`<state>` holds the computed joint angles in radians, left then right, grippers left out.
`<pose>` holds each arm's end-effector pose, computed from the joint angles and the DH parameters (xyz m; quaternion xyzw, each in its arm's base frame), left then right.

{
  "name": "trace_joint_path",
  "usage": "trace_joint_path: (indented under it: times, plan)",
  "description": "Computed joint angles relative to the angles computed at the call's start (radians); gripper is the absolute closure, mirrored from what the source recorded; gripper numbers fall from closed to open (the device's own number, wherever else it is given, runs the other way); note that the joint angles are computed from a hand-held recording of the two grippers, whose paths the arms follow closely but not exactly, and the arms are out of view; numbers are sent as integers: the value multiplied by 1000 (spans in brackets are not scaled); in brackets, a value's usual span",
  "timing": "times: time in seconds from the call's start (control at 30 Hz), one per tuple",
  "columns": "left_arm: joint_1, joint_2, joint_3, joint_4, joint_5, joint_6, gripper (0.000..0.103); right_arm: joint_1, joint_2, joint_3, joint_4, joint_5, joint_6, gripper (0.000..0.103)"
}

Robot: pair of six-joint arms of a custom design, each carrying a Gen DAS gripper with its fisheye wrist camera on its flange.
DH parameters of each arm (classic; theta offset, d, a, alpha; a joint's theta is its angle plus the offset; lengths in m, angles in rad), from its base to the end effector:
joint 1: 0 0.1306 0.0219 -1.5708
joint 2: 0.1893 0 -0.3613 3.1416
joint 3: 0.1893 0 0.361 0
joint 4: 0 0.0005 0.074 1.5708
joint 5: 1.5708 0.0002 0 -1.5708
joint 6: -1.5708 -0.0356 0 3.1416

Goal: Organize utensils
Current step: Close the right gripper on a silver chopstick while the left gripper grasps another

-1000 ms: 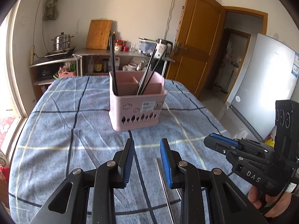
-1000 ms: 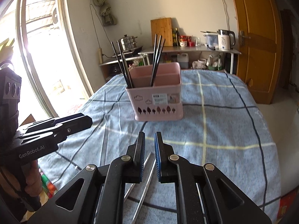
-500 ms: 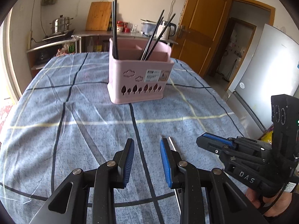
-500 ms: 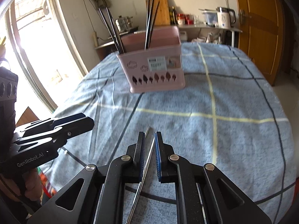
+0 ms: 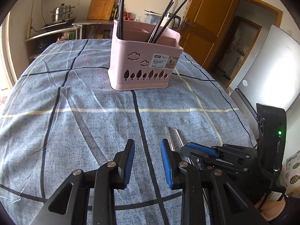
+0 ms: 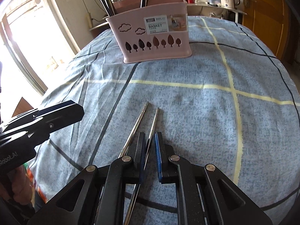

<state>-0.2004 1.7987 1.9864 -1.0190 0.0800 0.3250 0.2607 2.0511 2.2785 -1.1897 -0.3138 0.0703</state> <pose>0.5840 -0.1220 0.4472 -0.0436 0.9308 -0.1298 0.3390 0.6344 0.1801 0.4067 -0.2014 0.9218 0.1765 0.2804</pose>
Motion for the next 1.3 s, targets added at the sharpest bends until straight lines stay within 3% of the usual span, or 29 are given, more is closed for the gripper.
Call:
trace_joint_path:
  times: [0.3, 0.53, 0.63, 0.77, 1.1, 1.2, 1.3]
  plan:
    - [-28, 93, 122, -73, 35, -35, 75, -30, -8, -7, -22, -18, 24, 96]
    - [-60, 207, 265, -195, 11, -69, 75, -58, -17, -17, -34, -26, 28, 96]
    - [-72, 217, 274, -192, -25, -84, 75, -63, -17, -13, -39, -26, 27, 96]
    - [-82, 228, 292, -212, -103, -99, 96, -64, -10, -1, -49, -24, 30, 96]
    - [-50, 164, 200, -204, -109, -54, 98, -56, 20, 55, -91, 23, 40, 96]
    - [-41, 180, 235, -240, -85, -48, 98, -47, 55, 120, -132, 50, 49, 96]
    - [-46, 227, 324, -314, -95, -97, 95, -45, 92, 188, -176, 59, 43, 96]
